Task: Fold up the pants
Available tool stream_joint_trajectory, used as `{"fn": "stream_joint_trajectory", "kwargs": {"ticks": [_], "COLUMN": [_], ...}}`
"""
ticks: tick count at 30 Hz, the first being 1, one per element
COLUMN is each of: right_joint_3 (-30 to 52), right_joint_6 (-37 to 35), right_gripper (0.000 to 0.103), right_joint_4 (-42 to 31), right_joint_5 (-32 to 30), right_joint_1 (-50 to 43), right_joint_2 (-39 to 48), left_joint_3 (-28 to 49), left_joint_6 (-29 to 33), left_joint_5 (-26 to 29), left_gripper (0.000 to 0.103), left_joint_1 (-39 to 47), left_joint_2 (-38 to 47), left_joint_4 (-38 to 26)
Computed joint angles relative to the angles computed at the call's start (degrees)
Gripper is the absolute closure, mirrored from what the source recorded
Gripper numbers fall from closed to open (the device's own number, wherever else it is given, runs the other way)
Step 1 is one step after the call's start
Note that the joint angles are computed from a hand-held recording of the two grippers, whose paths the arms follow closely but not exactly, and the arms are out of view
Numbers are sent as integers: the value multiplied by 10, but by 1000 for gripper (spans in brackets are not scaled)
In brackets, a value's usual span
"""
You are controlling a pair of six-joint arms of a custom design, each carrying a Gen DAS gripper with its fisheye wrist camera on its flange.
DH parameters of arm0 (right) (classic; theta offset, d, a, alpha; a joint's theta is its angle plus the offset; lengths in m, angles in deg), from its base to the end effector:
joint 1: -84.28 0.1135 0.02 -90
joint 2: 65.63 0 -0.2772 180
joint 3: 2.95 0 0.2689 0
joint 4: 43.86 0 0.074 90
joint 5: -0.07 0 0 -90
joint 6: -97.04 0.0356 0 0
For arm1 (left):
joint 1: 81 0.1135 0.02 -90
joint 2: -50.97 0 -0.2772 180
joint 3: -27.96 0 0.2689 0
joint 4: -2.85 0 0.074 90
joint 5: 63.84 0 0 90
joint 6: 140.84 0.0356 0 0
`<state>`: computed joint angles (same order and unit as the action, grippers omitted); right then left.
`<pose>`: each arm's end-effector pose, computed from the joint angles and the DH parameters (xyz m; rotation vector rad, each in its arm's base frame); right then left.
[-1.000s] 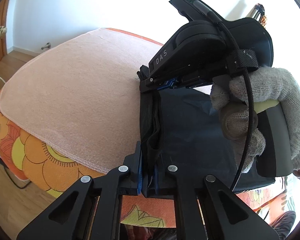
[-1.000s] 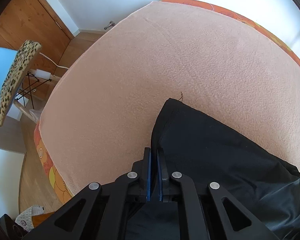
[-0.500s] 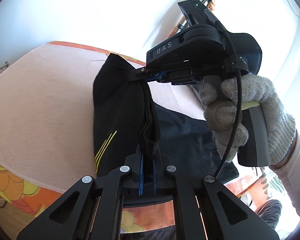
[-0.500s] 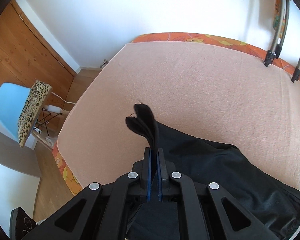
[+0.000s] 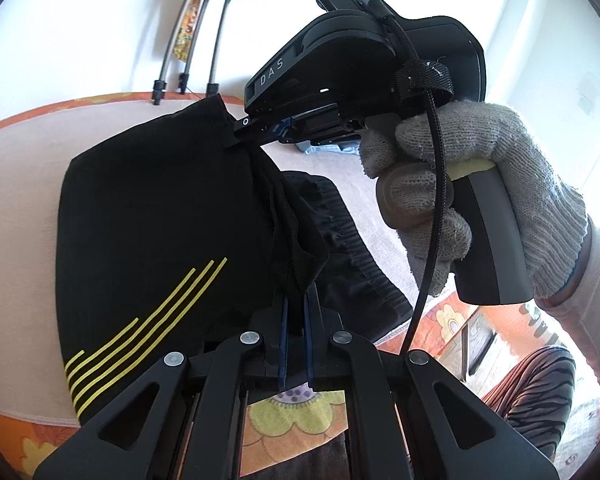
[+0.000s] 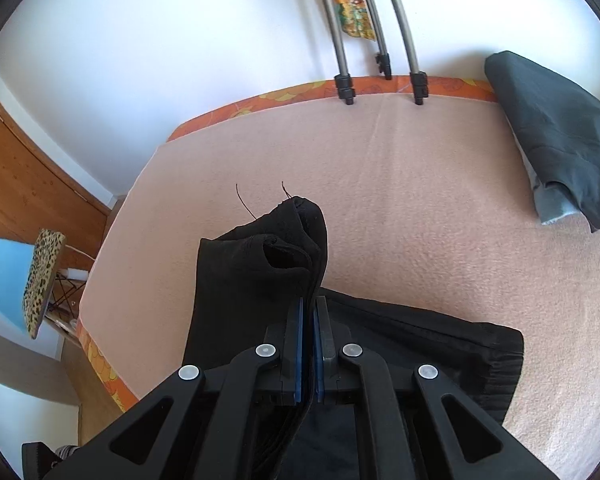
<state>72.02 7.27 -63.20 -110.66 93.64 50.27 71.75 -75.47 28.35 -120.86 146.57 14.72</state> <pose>0.3901 0.0771 0.0935 -0.3336 2.5879 0.5328 0.2274 -0.1916 0.1077 0.3320 2.3248 -0.6230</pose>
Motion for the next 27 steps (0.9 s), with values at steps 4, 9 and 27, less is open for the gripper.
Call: {"fn": "stream_joint_trajectory", "kwargs": {"ticks": [4,9,27], "right_joint_3": [-21,-33,-59], "right_joint_6": [-18,-38,-98], "right_gripper": [101,101,90], "right_joint_4": [9,13,55], "right_joint_5": [-27,-47,-25], "right_joint_1": [-66,-122,-168], "right_joint_2": [7,24,32], "left_joint_3": [35,43,43], "left_joint_6": [11,-2,-5], "left_joint_5": [24,6,46], "left_gripper": [98,98,76], "left_joint_1": [-17,-67,-28], "left_joint_2": [22,49,16], "left_joint_4": [-17,1,-30]}}
